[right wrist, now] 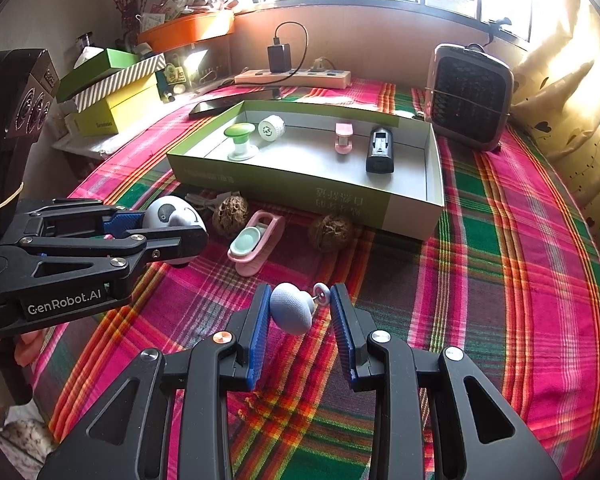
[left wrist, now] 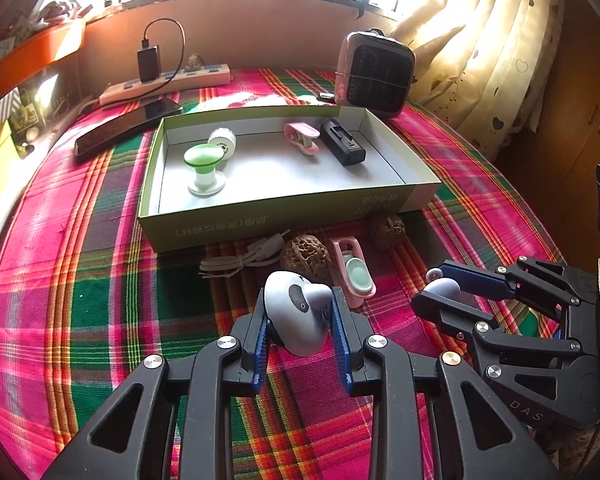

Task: Organize objects
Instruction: 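Carry white egg item with right tool into box while left tool carries panda ball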

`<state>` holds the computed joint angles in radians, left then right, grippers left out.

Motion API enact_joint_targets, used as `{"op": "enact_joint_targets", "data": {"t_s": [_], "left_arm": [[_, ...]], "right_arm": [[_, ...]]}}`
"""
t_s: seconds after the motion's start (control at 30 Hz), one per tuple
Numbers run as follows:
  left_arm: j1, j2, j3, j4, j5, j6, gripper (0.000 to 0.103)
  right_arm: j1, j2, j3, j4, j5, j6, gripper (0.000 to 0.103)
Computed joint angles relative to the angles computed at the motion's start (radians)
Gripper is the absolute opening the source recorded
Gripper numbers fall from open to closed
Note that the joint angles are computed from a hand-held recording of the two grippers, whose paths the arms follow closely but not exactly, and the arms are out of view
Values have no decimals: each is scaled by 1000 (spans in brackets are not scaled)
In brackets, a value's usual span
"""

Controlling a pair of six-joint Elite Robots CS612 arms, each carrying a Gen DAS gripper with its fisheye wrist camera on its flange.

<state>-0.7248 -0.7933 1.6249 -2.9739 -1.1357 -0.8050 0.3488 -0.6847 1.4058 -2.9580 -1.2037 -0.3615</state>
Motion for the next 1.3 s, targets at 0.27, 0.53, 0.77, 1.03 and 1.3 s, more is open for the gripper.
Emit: {"op": "enact_joint_targets", "data": {"t_s": [0.27,0.53,0.77,1.03,1.3], "left_arm": [[-4,-8,2,-13,17,13,25],[-4,-14,2,-21,38,24,25],[3,-13,-7,-27,38,34,25],[17,-6,-32,-23,40,57,25],[38,6,-59,-6,26,64,25]], "right_arm": [[-2,-4,0,-28,5,6,32],[-1,-4,-10,-49,6,15,32],[-1,0,-28,-51,3,16,32],[1,16,-73,-44,-18,26,32],[2,42,-131,-11,-37,31,32]]}}
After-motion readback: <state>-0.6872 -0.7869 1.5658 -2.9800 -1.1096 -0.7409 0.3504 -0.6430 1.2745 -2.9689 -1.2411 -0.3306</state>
